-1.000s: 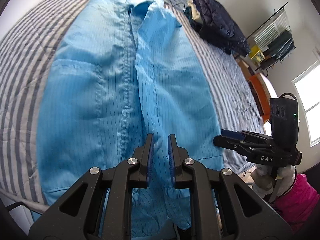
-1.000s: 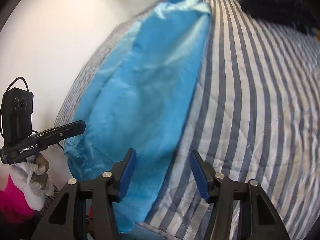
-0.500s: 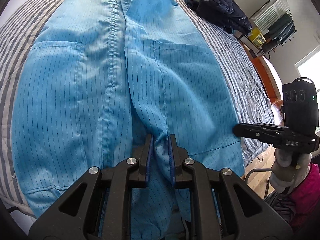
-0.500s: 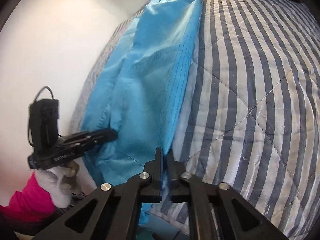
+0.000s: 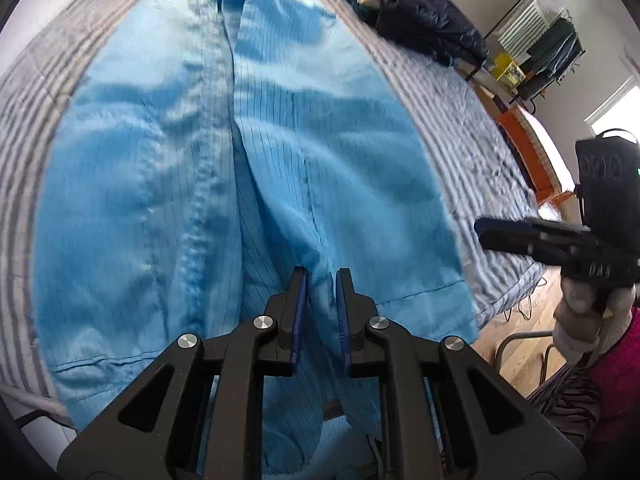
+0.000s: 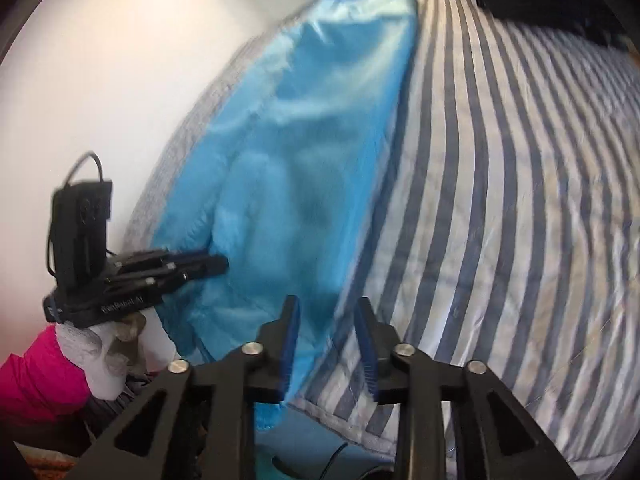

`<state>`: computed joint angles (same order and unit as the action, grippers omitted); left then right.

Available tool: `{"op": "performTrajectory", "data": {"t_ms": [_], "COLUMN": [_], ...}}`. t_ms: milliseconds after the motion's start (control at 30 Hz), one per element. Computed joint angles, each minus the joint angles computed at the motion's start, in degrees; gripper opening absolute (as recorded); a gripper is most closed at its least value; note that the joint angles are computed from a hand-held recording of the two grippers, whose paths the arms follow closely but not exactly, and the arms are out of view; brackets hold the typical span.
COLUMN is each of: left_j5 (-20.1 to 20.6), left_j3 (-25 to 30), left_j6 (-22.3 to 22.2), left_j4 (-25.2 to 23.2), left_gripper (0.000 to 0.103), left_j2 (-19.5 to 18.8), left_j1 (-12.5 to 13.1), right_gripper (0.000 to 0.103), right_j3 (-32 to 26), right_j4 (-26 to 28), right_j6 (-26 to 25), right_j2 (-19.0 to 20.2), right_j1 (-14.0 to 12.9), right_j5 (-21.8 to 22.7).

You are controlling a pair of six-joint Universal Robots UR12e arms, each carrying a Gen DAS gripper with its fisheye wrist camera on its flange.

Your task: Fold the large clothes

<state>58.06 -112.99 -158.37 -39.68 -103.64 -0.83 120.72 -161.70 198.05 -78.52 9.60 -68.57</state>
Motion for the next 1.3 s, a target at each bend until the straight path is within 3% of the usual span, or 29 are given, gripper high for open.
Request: {"op": "performTrajectory", "data": {"t_ms": [167,400,500,567,800,1033,1300], "left_j5": [-4.0,-5.1,-4.3,-4.5,-4.0,-3.8,-3.1], "left_j3": [-1.8,-1.0,-0.7,-0.4,0.4,1.2,1.4], "left_j6": [-0.2,0.7,0.3,-0.7,-3.2,-3.3,-1.8], "left_j4": [5.1,2.0,1.5,0.9,1.0,-1.4,-4.7], "left_gripper": [0.011,0.012,0.011,0.011,0.011,0.012,0.011], "left_j2": [2.6,2.1,1.6,1.4,0.2,-0.6,-1.1], "left_j1": [0.5,-1.5,-1.9,-1.8,-1.3,-0.7,-0.4], "right_gripper": [0.036,0.036,0.044,0.049,0.049,0.054,0.053], "right_j3": [-2.2,-10.8,-14.3,-17.4,-28.7,-39.8,-47.4], "right_j4": [-3.4,-2.9,-3.1,-2.3,-0.2,3.5,10.0], "right_j6": [-3.8,-5.9,-6.4,-7.0,-3.8,-0.2,-0.8], "right_j2": [-0.2,5.8,8.7,11.1,19.8,27.7,32.5], "right_j1": [-1.2,-3.4,-4.1,-4.5,-6.3,-6.4,-5.4], "right_j5": [-2.3,-4.2,-5.0,-5.9,-6.5,-8.5,-13.5]}}
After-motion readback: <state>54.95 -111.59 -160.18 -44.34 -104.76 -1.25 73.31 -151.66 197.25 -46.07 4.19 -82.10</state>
